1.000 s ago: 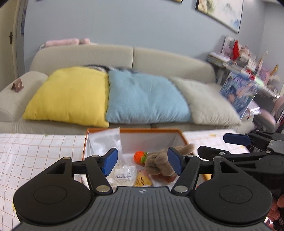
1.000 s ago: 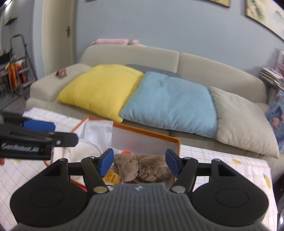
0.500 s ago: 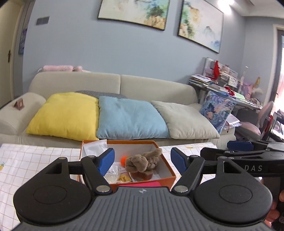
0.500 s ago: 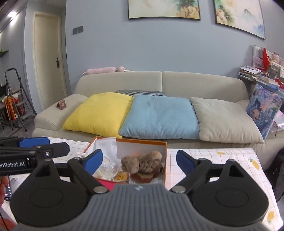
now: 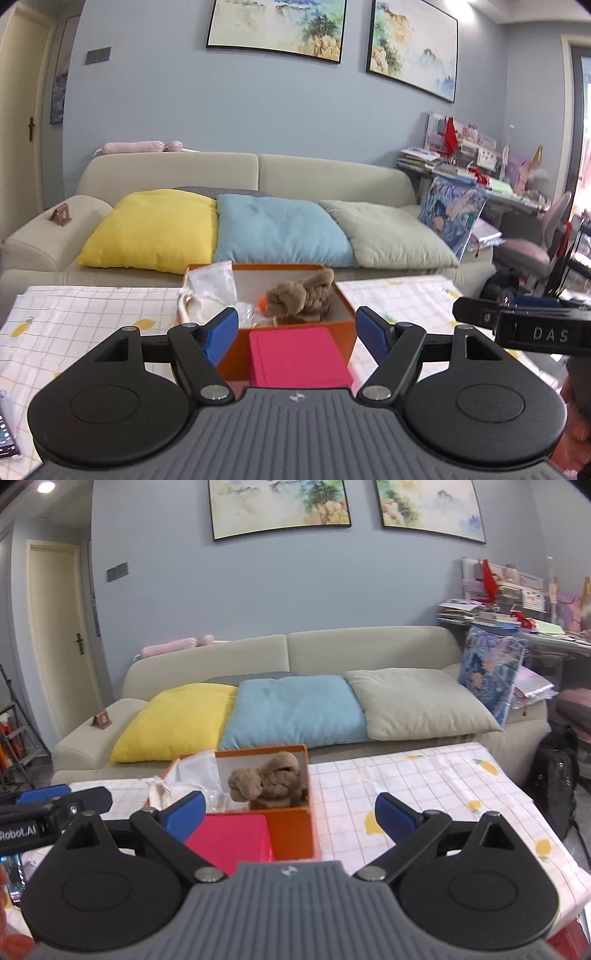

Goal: Organize soft objects

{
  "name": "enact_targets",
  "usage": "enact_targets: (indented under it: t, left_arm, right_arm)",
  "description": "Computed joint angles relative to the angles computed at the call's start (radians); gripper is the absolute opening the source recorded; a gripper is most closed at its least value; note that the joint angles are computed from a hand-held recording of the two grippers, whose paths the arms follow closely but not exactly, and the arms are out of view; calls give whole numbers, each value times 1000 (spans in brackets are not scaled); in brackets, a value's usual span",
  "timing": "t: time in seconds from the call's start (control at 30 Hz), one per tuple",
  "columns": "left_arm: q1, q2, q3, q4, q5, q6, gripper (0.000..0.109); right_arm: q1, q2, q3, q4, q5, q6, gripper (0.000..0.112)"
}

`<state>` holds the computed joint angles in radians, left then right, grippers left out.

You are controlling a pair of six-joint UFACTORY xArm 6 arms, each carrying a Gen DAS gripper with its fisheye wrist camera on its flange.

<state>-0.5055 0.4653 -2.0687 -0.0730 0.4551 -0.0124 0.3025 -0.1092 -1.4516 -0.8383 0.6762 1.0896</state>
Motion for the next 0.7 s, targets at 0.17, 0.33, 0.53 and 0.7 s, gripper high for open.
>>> enact_targets:
  t: [0.17,0.33,0.53,0.7]
  left_arm:
    - [-6,-71,130,166,-53,-120,90]
    - [-4,-69,141,281,-29,-227,90]
    - [-1,-38,107,225,92,-239,96]
    - [-6,-25,96,251,155,-261,96]
  right_arm:
    - [22,-33,60,-75,22,120,98]
    - [27,-8,61,-30,22,59,100]
    - [27,20,63,70,42,-42,100]
    - [24,28,69,113,61,-74,100]
